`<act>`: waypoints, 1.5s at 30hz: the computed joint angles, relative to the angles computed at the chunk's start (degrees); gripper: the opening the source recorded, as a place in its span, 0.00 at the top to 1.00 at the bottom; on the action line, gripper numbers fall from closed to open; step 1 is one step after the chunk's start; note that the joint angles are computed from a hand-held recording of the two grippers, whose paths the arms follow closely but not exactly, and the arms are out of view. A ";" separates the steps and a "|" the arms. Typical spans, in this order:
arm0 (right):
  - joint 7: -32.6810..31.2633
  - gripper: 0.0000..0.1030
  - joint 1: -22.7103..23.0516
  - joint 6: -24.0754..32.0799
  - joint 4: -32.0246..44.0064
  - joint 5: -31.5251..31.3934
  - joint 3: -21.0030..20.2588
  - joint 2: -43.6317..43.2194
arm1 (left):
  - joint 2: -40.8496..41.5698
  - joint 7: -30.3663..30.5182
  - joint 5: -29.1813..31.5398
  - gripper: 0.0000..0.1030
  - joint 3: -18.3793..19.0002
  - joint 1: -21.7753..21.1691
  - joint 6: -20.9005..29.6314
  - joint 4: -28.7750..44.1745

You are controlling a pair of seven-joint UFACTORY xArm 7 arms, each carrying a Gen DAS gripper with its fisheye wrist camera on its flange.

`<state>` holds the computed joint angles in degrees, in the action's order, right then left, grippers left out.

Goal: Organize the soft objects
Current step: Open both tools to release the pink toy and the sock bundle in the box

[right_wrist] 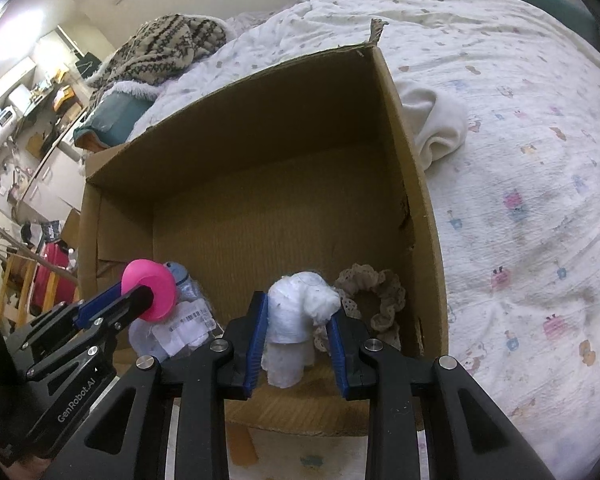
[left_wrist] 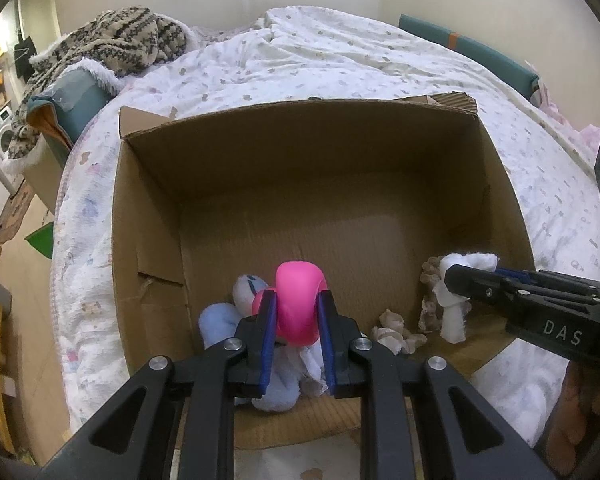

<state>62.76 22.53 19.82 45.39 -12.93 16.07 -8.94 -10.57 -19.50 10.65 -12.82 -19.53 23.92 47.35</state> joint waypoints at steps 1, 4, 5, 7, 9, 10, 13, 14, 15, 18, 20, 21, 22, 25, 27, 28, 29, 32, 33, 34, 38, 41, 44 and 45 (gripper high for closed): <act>-0.12 0.71 0.06 0.07 0.03 0.14 -0.04 0.04 | 0.00 0.25 -0.26 0.82 0.09 -0.11 -0.02 0.01; 0.03 0.71 0.09 0.17 0.35 -0.02 0.06 0.27 | -0.20 0.27 0.08 0.82 -0.09 -0.15 -0.01 -0.09; 0.17 0.71 0.06 0.17 0.37 -0.24 0.08 0.26 | -0.36 0.10 0.34 0.82 -0.20 -0.11 -0.05 -0.20; 0.22 0.71 0.05 0.11 0.34 -0.46 0.04 0.23 | -0.52 -0.18 0.67 0.79 -0.33 -0.04 -0.01 -0.32; 0.15 0.71 0.10 -0.12 0.27 -0.39 -0.02 0.22 | -0.73 -0.25 0.55 0.72 -0.29 -0.07 -0.06 -0.43; 0.16 0.71 0.08 -0.10 0.23 -0.47 -0.02 0.17 | -0.86 -0.47 0.67 0.70 -0.36 -0.02 -0.09 -0.50; 0.31 0.71 -0.02 -0.85 -0.22 -0.38 -0.07 -0.19 | -1.29 -1.58 1.53 0.46 -0.70 0.38 -0.19 -0.59; 0.59 0.70 -0.17 -1.14 -0.25 -0.57 0.02 -0.26 | -1.61 -2.65 2.46 0.39 -1.01 0.79 -0.47 -0.78; 0.81 0.69 -0.31 -1.48 -0.38 -0.74 0.06 -0.42 | -1.95 -3.29 2.90 0.38 -1.11 0.99 -0.88 -1.03; 1.69 0.60 -0.75 -2.46 -0.95 -1.15 0.30 -0.93 | -2.17 -2.46 1.80 0.38 -0.63 0.56 -0.84 -1.06; 3.03 0.34 -1.39 -4.12 -1.77 -1.71 0.60 -1.55 | -2.18 -2.81 2.17 0.38 -0.85 0.79 -0.57 -0.98; 4.78 0.32 -2.32 -5.06 -2.26 -3.16 1.28 -1.98 | -2.14 -3.09 2.41 0.38 -0.99 0.88 -0.52 -0.93; 5.54 0.32 -2.83 -5.48 -2.53 -3.98 1.65 -2.43 | -2.14 -3.23 2.55 0.38 -1.03 0.92 -0.42 -0.89; 5.21 0.32 -3.16 -5.15 -2.49 -4.38 1.95 -2.77 | -2.19 -3.65 2.98 0.38 -1.16 0.99 -0.40 -0.94; 4.30 0.32 -2.64 -4.85 -2.27 -3.33 1.60 -2.48 | -2.18 -3.57 2.94 0.38 -1.09 0.91 -0.26 -0.90; 4.08 0.32 -2.54 -4.74 -2.25 -3.05 1.52 -2.43 | -2.24 -3.56 2.93 0.38 -1.06 0.88 -0.22 -0.95; 4.12 0.32 -2.62 -4.57 -2.15 -3.14 1.60 -2.39 | -2.24 -3.56 2.94 0.38 -1.05 0.87 -0.22 -0.95; 4.65 0.32 -2.90 -3.91 -1.65 -3.90 1.95 -2.22 | -2.53 -3.52 2.58 0.38 -0.85 0.84 0.01 -1.10; 4.79 0.32 -2.90 -3.81 -1.58 -3.96 1.92 -2.24 | -2.69 -3.44 2.35 0.38 -0.75 0.83 0.01 -1.21; 4.92 0.32 -2.86 -3.71 -1.58 -3.99 1.92 -2.30 | -2.86 -3.38 2.24 0.38 -0.68 0.87 0.01 -1.34; 5.68 0.32 -2.90 -3.27 -1.71 -4.38 2.11 -2.74 | -3.67 -3.51 1.99 0.38 -0.67 1.10 0.43 -1.78; 6.57 0.32 -2.96 -2.90 -1.92 -4.76 2.39 -3.32 | -4.54 -3.30 1.23 0.38 -0.49 1.11 1.01 -2.18; 7.18 0.32 -2.90 -2.37 -2.20 -4.93 2.77 -3.98 | -6.04 -3.35 0.58 0.38 -0.47 1.25 1.63 -3.02; 7.29 0.32 -2.83 -2.08 -2.32 -4.91 2.86 -4.32 | -6.68 -3.15 0.05 0.38 -0.30 1.17 1.96 -3.36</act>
